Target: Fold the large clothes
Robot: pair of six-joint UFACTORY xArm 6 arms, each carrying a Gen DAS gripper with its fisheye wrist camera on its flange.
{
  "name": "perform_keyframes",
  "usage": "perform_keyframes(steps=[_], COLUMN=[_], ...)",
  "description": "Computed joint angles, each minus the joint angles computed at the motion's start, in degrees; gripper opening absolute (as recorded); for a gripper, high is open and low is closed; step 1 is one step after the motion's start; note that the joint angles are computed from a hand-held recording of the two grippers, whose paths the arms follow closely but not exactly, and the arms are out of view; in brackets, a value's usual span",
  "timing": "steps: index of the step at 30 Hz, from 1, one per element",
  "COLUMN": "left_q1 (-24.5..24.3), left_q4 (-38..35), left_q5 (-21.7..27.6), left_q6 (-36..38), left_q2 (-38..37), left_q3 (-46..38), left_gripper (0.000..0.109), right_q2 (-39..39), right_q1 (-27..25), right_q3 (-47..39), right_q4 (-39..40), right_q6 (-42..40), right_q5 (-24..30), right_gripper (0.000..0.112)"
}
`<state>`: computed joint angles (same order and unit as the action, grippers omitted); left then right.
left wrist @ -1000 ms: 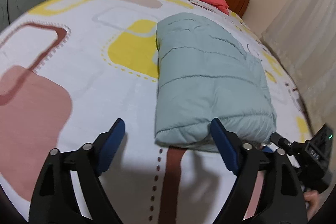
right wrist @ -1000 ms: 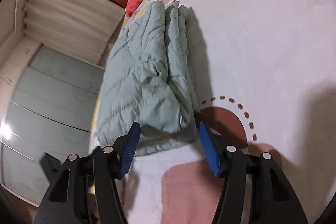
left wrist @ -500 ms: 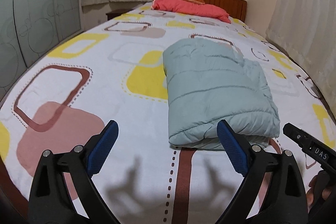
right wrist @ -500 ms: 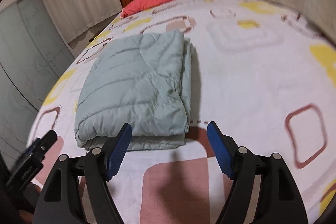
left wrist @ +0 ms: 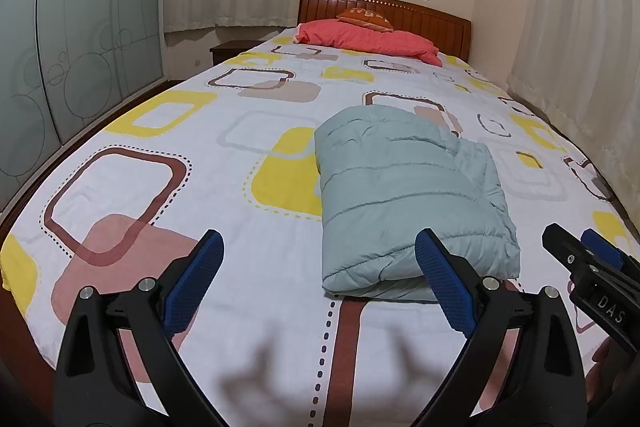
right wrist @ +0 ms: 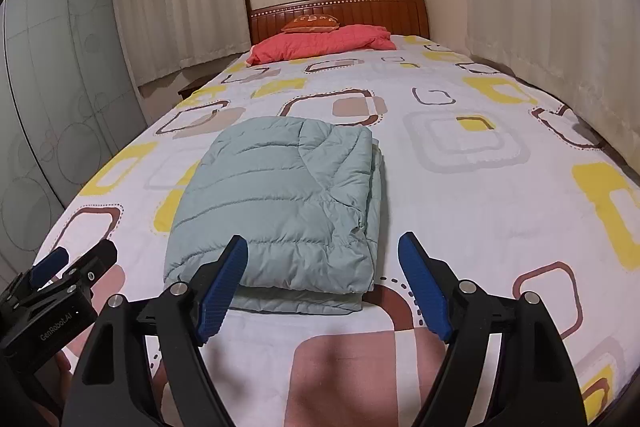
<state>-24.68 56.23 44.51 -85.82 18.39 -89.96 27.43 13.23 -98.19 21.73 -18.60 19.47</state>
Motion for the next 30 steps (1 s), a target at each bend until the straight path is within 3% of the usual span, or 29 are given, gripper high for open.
perform_keyframes(steps=[30], left_q1=[0.0], left_q4=[0.4], left_q5=[0.0], left_q6=[0.2], left_q2=[0.1], left_q3=[-0.1], left_gripper=[0.096], right_q2=[-0.8], right_q1=[0.9], right_q3=[1.5], right_q4=[-0.4], right_q6=[0.4], right_q5=[-1.5], right_gripper=[0.077])
